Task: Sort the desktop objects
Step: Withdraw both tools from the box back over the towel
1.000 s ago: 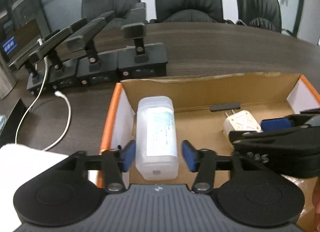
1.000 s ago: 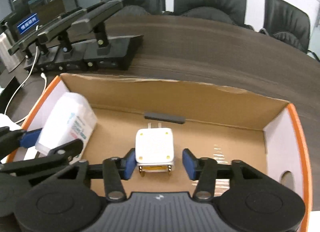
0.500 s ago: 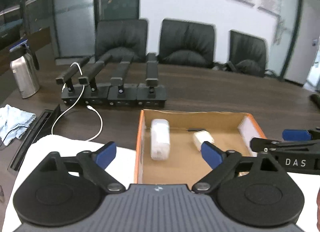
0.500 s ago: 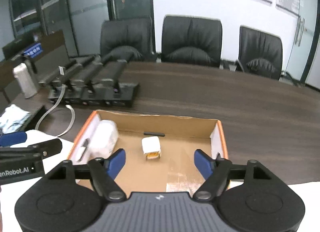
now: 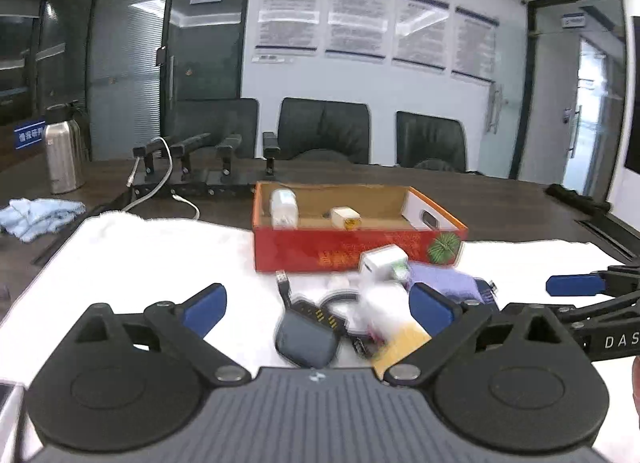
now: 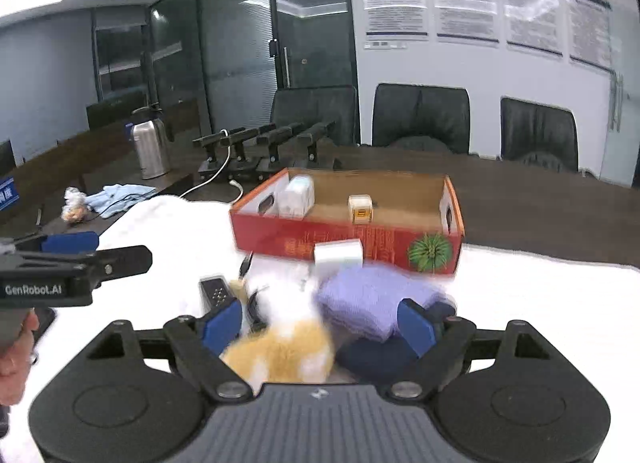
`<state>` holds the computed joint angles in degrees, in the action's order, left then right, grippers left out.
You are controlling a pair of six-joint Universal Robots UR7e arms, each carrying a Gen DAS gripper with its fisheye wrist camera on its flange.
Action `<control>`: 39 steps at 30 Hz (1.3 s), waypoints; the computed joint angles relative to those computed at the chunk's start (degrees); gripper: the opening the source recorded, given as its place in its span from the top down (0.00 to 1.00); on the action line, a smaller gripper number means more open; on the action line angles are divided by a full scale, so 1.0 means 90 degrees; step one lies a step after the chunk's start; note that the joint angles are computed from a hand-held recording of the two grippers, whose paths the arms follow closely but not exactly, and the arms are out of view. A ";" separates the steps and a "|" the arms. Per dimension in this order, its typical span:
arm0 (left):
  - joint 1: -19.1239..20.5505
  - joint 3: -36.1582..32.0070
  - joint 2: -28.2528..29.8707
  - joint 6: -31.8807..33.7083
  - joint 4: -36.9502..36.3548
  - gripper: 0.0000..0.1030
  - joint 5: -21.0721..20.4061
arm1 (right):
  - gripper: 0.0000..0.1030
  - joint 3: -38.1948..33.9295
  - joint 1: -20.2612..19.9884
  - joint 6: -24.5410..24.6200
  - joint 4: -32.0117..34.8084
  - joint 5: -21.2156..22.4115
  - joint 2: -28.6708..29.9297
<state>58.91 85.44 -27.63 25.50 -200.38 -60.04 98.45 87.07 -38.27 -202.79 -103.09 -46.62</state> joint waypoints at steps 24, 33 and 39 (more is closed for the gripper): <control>0.0114 0.1609 0.0098 0.0044 -0.1156 0.01 0.0424 | 0.10 0.1585 -0.0668 -0.0394 -0.3034 0.0069 0.0836; 0.0282 0.1125 -0.0109 0.0020 -0.0219 0.01 0.0096 | 0.10 0.1568 -0.0565 -0.0528 -0.2612 -0.0100 0.0678; 0.0468 -0.0621 0.0539 0.1263 0.0572 0.01 -0.0021 | 0.11 0.0994 -0.0449 0.0132 -0.0577 0.0490 0.0235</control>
<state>63.12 79.85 -22.78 36.87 -195.23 -60.23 107.40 83.03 -37.08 -207.99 -98.68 -44.51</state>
